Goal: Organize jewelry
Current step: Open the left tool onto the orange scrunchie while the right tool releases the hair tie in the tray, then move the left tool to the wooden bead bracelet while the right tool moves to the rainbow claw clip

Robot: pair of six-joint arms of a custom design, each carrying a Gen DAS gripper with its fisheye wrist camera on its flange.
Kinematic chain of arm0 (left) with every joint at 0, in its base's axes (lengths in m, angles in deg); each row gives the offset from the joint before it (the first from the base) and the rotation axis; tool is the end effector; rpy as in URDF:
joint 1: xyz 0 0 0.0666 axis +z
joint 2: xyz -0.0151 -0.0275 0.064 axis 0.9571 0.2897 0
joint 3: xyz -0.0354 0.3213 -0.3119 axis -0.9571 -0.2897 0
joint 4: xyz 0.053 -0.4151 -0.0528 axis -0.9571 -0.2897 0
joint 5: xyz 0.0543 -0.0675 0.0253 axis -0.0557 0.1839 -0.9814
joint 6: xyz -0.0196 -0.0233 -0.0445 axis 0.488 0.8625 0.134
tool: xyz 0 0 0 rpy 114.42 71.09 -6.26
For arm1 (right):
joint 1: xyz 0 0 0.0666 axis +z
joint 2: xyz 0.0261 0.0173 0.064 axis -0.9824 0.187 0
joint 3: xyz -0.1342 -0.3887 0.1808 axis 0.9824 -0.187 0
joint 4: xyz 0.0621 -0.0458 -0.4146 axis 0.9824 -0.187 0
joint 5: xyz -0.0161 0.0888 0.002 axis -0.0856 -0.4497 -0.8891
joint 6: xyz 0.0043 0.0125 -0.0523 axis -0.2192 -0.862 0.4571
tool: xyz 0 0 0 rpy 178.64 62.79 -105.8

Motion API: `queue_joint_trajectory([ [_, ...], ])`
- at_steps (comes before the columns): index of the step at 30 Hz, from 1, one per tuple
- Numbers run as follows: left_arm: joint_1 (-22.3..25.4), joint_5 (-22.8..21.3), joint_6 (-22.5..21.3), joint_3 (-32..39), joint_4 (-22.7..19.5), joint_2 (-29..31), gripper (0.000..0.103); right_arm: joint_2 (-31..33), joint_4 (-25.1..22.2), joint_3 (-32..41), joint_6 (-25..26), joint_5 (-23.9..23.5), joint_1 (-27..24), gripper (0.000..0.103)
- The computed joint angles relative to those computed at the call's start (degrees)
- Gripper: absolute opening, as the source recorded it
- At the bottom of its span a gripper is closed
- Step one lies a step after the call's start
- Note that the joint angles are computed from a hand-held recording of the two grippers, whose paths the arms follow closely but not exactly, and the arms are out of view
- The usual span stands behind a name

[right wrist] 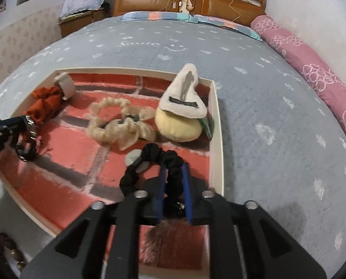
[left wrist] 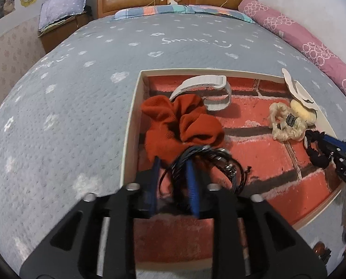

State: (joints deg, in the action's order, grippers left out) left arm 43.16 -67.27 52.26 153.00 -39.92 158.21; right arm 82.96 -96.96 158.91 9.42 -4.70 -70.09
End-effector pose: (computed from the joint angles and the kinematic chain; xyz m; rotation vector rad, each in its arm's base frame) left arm 0.5838 -0.3224 0.3590 -0.0758 2.4546 0.0535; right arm 0.6104 0.0988 0.3417 -0.3538 2.3871 0.0497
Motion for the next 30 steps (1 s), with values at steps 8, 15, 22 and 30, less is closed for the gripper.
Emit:
queue_joint_trajectory([
  [8, -0.80, 0.46, 1.10, -4.91, 1.06, -5.13, 0.052, -7.21, 1.26, -3.15, 3.02, -0.77, -0.88, 0.060],
  [15, -4.28, -3.59, 2.84, -10.14, 1.78, -11.58, 0.084, -14.42, 0.48, -6.58, 3.30, -1.43, -4.20, 0.072],
  [22, -8.21, -7.20, 6.91, -15.90, 0.57, -17.71, 0.094, -21.76, -0.22, -11.94, 2.82, -1.57, -7.07, 0.081],
  [30, -14.11, -11.66, 14.21, -22.81, -0.86, -22.88, 0.098, -31.16, 1.45, -22.84, 3.43, 1.69, -6.53, 0.082],
])
